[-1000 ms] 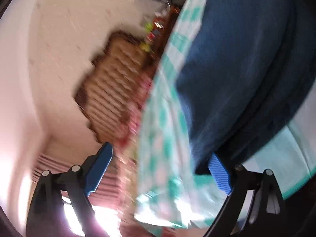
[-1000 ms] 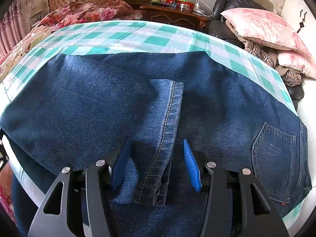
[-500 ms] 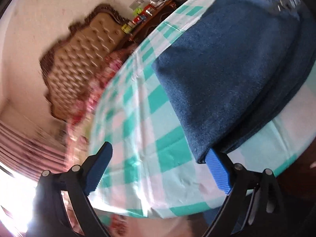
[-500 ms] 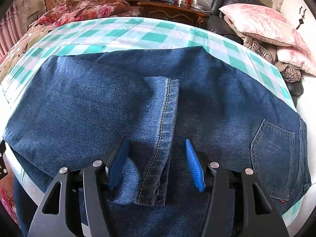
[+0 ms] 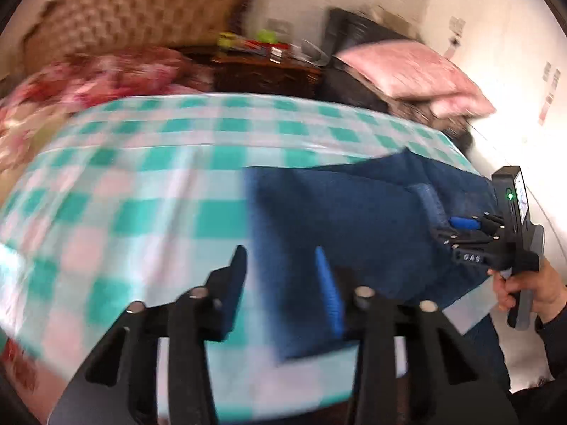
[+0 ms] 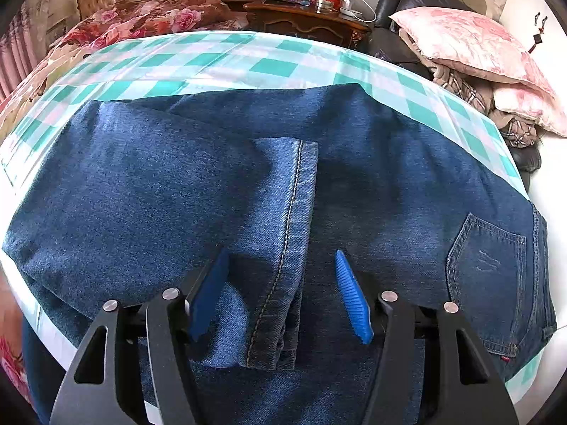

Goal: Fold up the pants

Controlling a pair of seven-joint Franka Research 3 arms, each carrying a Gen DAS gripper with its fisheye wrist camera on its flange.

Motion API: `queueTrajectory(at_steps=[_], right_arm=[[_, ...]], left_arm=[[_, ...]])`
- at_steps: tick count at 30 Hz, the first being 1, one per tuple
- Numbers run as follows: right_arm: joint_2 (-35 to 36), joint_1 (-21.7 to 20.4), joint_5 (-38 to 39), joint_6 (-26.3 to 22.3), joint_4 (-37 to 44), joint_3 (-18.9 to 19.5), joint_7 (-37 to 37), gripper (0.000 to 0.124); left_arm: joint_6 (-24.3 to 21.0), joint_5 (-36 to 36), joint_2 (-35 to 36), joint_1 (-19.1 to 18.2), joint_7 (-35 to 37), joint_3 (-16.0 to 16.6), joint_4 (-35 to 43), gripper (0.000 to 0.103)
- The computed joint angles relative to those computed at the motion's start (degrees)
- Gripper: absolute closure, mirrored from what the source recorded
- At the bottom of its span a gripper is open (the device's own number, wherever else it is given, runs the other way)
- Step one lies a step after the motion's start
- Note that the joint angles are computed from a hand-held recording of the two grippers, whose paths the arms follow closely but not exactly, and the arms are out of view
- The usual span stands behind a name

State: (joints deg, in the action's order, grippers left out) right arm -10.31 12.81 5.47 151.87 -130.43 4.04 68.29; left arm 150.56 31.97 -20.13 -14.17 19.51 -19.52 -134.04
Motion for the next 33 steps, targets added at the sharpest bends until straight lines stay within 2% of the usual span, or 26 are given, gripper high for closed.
queueTrajectory(at_steps=[1, 4, 6, 7, 10, 12, 13, 14, 15, 19, 22, 23, 25, 28, 29, 31, 33], right_arm=[[0.05, 0.03, 0.14, -0.20, 0.12, -0.05, -0.07, 0.066], [0.32, 0.19, 1.13, -1.02, 0.64, -0.38, -0.78, 0.065], [0.65, 0.25, 2.25, -1.59, 1.08, -0.71, -1.37, 0.062], [0.85, 0.32, 3.20, -2.08, 1.38, -0.97, -1.83, 0.062], [1.11, 0.23, 4.74, -2.30, 1.54, -1.21, -2.35, 0.058], [1.12, 0.00, 4.08, -2.09, 1.51, -0.91, -1.73, 0.056], [1.12, -0.07, 3.81, -2.22, 1.57, -0.82, -1.50, 0.056], [1.12, -0.12, 3.50, -2.21, 1.59, -0.73, -1.29, 0.055], [1.09, -0.11, 3.48, -2.13, 1.53, -0.73, -1.33, 0.055], [0.84, -0.09, 3.79, -1.52, 1.02, -0.78, -1.27, 0.055], [0.77, -0.23, 3.08, -1.30, 0.92, -0.58, -0.61, 0.054], [0.82, -0.22, 3.10, -1.46, 1.04, -0.62, -0.62, 0.054], [0.92, -0.32, 2.80, -1.22, 1.04, -0.53, 0.14, 0.049], [1.17, -0.35, 2.58, -1.00, 1.20, -0.57, 0.63, 0.046], [1.20, -0.34, 2.47, -1.06, 1.30, -0.59, 0.57, 0.044], [1.36, -0.49, 1.68, -1.41, 1.75, -0.47, 1.20, 0.042], [1.21, -0.91, 0.00, -2.10, 2.26, -0.09, 3.42, 0.042]], left_arm=[[0.84, -0.62, 2.49, -0.23, 2.26, 0.92, 1.56, 0.066], [-2.44, -6.05, 10.56, -1.08, 13.10, 4.37, 7.69, 0.066], [-10.89, -5.49, 14.56, 0.80, 15.67, 3.94, 12.21, 0.066], [-11.82, -5.08, 14.68, 0.21, 15.46, 5.07, 12.48, 0.066], [-5.83, -4.68, 12.21, 1.82, 11.36, 6.32, 10.48, 0.067], [-1.46, -6.90, 13.05, 1.82, 14.54, 6.97, 11.04, 0.067], [-2.06, -9.26, 15.00, 1.48, 18.11, 7.18, 12.87, 0.067], [-5.80, -10.11, 17.61, 1.42, 20.34, 6.99, 15.86, 0.067], [-8.37, -10.27, 19.03, 1.43, 20.91, 6.87, 17.52, 0.074], [-6.98, -12.81, 21.92, 2.29, 21.78, 7.74, 19.64, 0.089], [-6.83, -13.24, 22.44, 2.55, 22.02, 7.93, 20.11, 0.088], [-7.16, -11.92, 22.04, 2.45, 20.67, 7.95, 19.93, 0.084], [-6.50, -4.25, 19.27, 2.31, 11.52, 8.14, 17.72, 0.079], [0.35, 1.47, 11.92, 3.22, -0.62, 6.88, 10.78, 0.077], [0.65, 2.69, 10.39, 3.29, -2.60, 5.85, 9.62, 0.074], [-1.01, 5.90, 6.86, 2.69, -7.81, 2.39, 7.01, 0.057], [-6.87, 7.88, 4.67, 1.83, -14.00, -1.46, 6.16, 0.051]])
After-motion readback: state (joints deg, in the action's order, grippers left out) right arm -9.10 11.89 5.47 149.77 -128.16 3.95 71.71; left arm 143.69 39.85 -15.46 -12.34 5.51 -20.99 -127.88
